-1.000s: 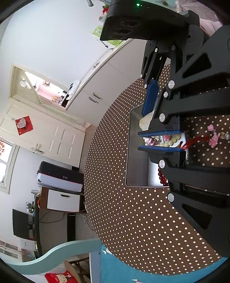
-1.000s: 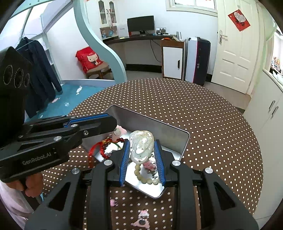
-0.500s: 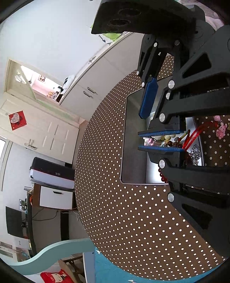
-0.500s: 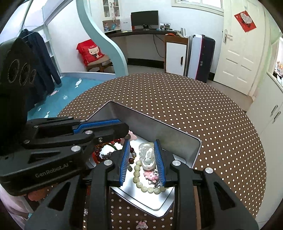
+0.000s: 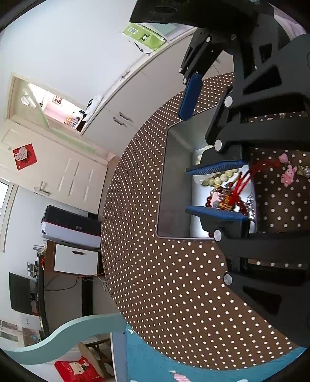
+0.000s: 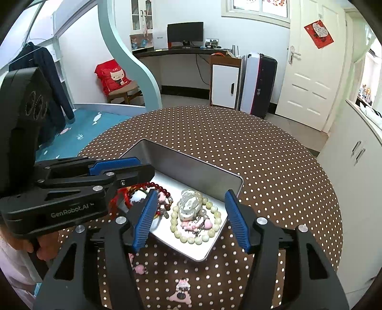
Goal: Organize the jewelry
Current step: 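Open both tools in the box and withdraw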
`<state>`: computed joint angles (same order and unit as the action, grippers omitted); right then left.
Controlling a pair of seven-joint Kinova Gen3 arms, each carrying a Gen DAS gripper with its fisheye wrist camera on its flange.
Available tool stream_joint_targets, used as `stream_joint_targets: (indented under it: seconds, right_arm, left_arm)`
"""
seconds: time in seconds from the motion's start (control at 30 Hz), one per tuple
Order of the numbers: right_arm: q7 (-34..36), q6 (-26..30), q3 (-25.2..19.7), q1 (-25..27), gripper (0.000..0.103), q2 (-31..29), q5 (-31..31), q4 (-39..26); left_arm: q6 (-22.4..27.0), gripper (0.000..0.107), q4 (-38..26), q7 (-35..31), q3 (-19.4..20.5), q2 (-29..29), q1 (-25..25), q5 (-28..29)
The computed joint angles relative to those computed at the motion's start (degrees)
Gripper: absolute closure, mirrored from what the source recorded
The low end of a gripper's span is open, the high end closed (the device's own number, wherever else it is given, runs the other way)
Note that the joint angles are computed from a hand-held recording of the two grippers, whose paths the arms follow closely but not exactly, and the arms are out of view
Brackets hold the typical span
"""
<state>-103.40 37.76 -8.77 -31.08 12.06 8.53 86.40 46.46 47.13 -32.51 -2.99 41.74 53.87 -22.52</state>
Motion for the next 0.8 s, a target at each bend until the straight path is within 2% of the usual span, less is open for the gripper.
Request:
stream_joint_targets:
  seconds: [0.37, 0.47, 0.53, 0.6, 0.7, 0.8]
  right_arm:
    - [-4.2, -1.7, -0.2, -0.4, 0.036, -4.4, 3.0, 4.3]
    - [-7.1, -2.0, -0.4, -0.7, 0.031, -6.0, 5.6, 6.1]
    - [-9.0, -2.3, -0.7, -0.6, 0.027, -7.2, 6.5, 7.4]
    - [-10.6, -2.9, -1.0, -0.1, 0.025, -8.5, 6.6, 9.3]
    - [-14.0, -3.3, -1.7, 0.4, 0.025, -9.9, 8.0, 11.5]
    - [-15.5, -3.0, -2.6, 1.3, 0.025, -11.2, 7.8, 13.5]
  left_arm:
    - [3.3, 0.076, -0.2, 2.2, -1.3, -1.1, 4.3, -3.9]
    - [3.5, 0.064, 1.4, 4.8, -2.2, -1.9, 6.9, -6.2]
    - [4.2, 0.046, 2.4, 6.1, -2.2, -2.6, 8.1, -7.4]
    - [5.3, 0.039, 2.7, 6.7, -1.8, -2.8, 8.9, -8.2]
    - [7.6, 0.035, 2.7, 7.1, -1.3, -3.0, 10.3, -9.6]
    - [6.7, 0.032, 5.3, 8.3, -0.8, -4.2, 11.3, -10.9]
